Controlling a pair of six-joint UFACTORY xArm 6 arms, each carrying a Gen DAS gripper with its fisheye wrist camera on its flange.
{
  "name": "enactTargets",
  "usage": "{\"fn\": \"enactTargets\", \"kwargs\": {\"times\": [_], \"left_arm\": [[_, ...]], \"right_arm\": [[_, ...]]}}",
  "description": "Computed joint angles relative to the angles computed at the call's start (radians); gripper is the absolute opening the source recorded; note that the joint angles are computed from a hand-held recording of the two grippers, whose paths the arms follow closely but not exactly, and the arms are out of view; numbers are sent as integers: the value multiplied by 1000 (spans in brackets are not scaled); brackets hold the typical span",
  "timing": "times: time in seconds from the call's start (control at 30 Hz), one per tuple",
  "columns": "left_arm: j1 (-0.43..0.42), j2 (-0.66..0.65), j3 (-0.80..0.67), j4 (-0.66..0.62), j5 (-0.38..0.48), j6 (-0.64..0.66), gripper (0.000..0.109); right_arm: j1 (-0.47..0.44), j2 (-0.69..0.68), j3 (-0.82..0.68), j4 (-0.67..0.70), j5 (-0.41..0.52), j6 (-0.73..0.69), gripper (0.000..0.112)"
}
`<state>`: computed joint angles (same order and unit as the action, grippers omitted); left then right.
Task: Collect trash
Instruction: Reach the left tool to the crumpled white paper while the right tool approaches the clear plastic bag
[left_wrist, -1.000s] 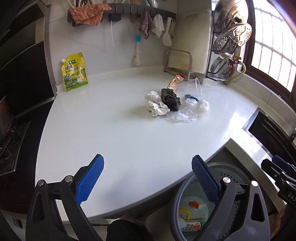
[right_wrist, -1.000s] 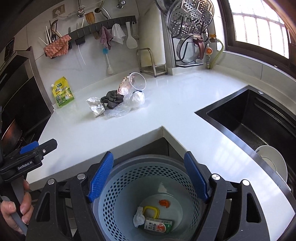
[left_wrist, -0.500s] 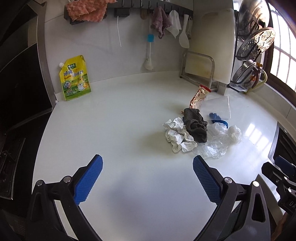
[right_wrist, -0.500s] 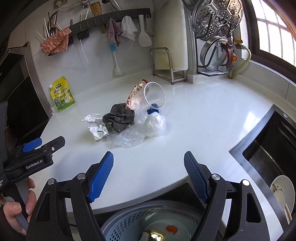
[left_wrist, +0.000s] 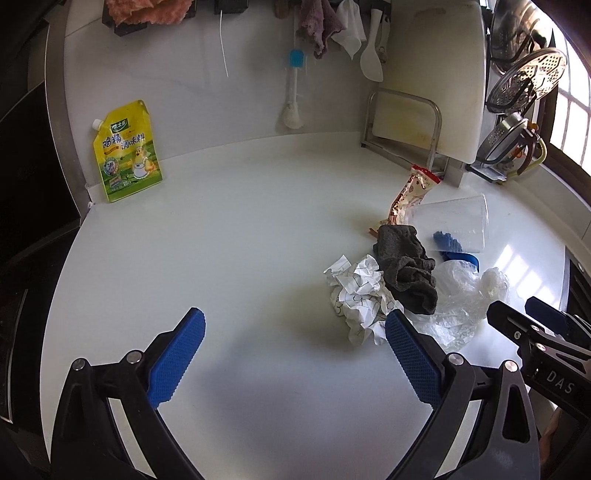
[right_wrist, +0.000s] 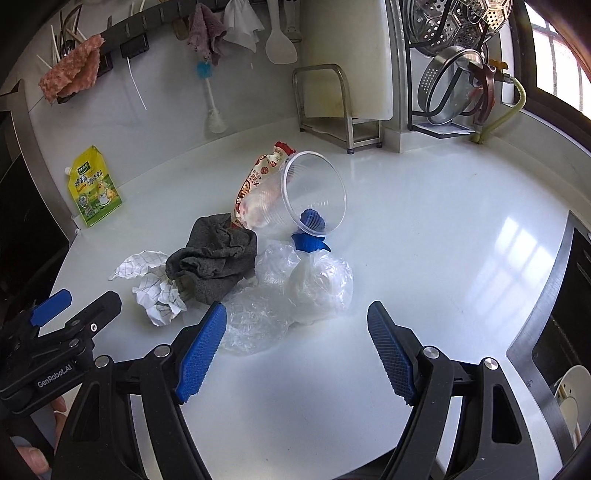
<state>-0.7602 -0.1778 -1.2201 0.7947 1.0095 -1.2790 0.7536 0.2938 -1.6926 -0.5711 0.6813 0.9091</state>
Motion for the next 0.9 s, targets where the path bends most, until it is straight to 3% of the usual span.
{"fn": "enactTargets", "kwargs": {"times": [0.43, 0.5, 0.6, 0.7, 0.9], "left_arm": [[24, 13, -2, -39, -26, 15, 96], [27, 15, -3, -48, -36, 18, 96], [29, 22, -9, -59, -49, 18, 96], [31, 38, -25, -70, -54, 22, 96], [45, 71, -49, -117, -63, 40, 96]], "right_arm": [[3, 164, -207, 48, 99, -54, 74], [3, 166, -209, 63, 101, -70, 57], [-2, 144, -176, 80, 72, -76, 44], [-10, 109, -126, 88, 41, -70, 38], [-23, 22, -7, 85, -22, -39, 37]]}}
